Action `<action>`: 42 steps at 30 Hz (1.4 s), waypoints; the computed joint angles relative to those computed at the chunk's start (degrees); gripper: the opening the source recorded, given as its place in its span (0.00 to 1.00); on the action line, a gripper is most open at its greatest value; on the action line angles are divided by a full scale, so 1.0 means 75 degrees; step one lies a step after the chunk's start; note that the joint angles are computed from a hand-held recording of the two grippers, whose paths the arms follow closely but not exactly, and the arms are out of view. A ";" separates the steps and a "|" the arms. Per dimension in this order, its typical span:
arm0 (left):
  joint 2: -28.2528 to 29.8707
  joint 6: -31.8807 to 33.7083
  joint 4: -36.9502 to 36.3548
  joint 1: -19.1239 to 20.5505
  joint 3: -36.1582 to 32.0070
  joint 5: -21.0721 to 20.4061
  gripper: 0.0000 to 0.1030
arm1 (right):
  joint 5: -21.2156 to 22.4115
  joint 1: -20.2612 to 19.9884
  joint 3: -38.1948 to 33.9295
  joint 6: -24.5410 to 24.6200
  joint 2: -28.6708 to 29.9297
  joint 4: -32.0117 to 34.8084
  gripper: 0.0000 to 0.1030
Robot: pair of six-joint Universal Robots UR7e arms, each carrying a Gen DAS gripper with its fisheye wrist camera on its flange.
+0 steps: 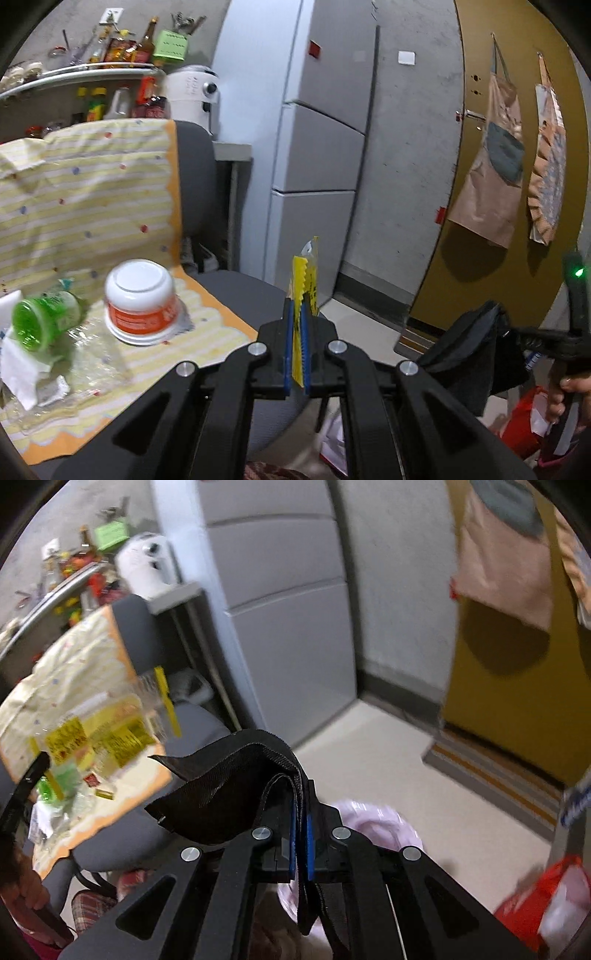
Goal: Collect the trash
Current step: 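Grasp the yellow snack packet with the left gripper while the right gripper holds the black sheet, then carry the black sheet over the pink-lined bin and open the right gripper while left carries packet, then lower the yellow packet into the bin and open the left gripper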
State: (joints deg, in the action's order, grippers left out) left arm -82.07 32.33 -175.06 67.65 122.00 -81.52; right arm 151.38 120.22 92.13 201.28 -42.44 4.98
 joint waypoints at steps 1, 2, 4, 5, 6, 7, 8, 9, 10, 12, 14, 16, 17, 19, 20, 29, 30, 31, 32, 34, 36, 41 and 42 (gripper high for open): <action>0.0019 -0.0008 0.0004 -0.0013 0.0038 0.0022 0.02 | -0.0128 -0.0152 0.0023 0.0279 0.0041 0.0181 0.06; 0.0048 -0.0007 0.0003 -0.0028 0.0063 0.0053 0.02 | -0.0243 -0.0281 0.0025 0.0459 0.0086 0.0308 0.07; 0.0082 0.0006 0.0065 -0.0042 0.0054 0.0114 0.02 | -0.0518 -0.0596 0.0058 0.0847 0.0185 0.0576 0.08; 0.0110 0.0004 0.0074 -0.0054 0.0053 0.0177 0.02 | -0.0601 -0.0673 0.0016 0.0983 0.0259 0.0692 0.08; 0.0104 -0.0006 0.0110 -0.0059 0.0054 0.0199 0.02 | -0.0801 -0.0873 0.0026 0.1156 0.0314 0.0805 0.09; 0.0126 -0.0010 0.0135 -0.0059 0.0048 0.0239 0.02 | -0.0932 -0.0995 0.0019 0.1283 0.0353 0.0884 0.10; 0.0151 -0.0006 0.0148 -0.0063 0.0038 0.0282 0.02 | -0.1138 -0.1161 0.0061 0.1407 0.0367 0.0918 0.14; 0.0152 -0.0007 0.0158 -0.0072 0.0048 0.0308 0.02 | -0.1415 -0.1381 0.0091 0.1560 0.0383 0.0989 0.20; 0.0160 -0.0007 0.0181 -0.0080 0.0053 0.0339 0.02 | -0.1570 -0.1504 0.0158 0.1668 0.0372 0.0985 0.25; 0.0163 -0.0001 0.0226 -0.0082 0.0065 0.0342 0.02 | -0.1706 -0.1679 0.0195 0.1809 0.0400 0.1021 0.36; 0.0174 0.0010 0.0240 -0.0108 0.0082 0.0357 0.02 | -0.1632 -0.1746 0.0211 0.1818 0.0383 0.0987 0.36; 0.0169 0.0023 0.0296 -0.0126 0.0106 0.0303 0.02 | -0.1514 -0.1742 0.0394 0.1644 0.0201 0.0694 0.36; 0.0170 0.0033 0.0304 -0.0142 0.0129 0.0271 0.02 | -0.1341 -0.1664 0.0439 0.1528 0.0138 0.0564 0.36; 0.0170 0.0056 0.0314 -0.0182 0.0191 0.0216 0.02 | -0.0992 -0.1459 0.0583 0.1235 -0.0018 0.0188 0.36; 0.0156 0.0092 0.0323 -0.0214 0.0242 0.0165 0.02 | -0.0885 -0.1393 0.0659 0.1101 -0.0112 0.0022 0.36; -0.0071 0.0550 0.0953 -0.0559 0.0619 -0.0852 0.01 | -0.0419 -0.0922 0.1470 -0.0060 -0.0948 -0.1714 0.36; -0.0051 0.0555 0.1077 -0.0615 0.0637 -0.0936 0.01 | -0.0371 -0.0884 0.1544 -0.0178 -0.1037 -0.1852 0.36; -0.0023 0.0560 0.1131 -0.0660 0.0677 -0.0978 0.01 | -0.0340 -0.0852 0.1606 -0.0255 -0.1103 -0.1970 0.36; 0.0029 0.0586 0.1145 -0.0692 0.0706 -0.0999 0.01 | -0.0328 -0.0847 0.1701 -0.0371 -0.1188 -0.2148 0.36; 0.0190 0.0682 0.1220 -0.0730 0.0759 -0.1063 0.01 | -0.0217 -0.0772 0.1845 -0.0578 -0.1306 -0.2489 0.36; 0.0421 0.0829 0.1373 -0.0713 0.0745 -0.1123 0.01 | -0.0109 -0.0744 0.2017 -0.0820 -0.1450 -0.2877 0.38; 0.1004 0.1090 0.1805 -0.0698 0.0578 -0.0935 0.01 | 0.0108 -0.0721 0.2265 -0.1060 -0.1683 -0.3368 0.40; 0.1167 0.1092 0.2015 -0.0694 0.0485 -0.0825 0.01 | 0.0137 -0.0739 0.2303 -0.1101 -0.1718 -0.3439 0.40</action>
State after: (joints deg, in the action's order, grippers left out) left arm -73.32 40.52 -159.95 62.45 125.64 -87.71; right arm 152.41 114.68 109.40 193.02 -55.33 -20.82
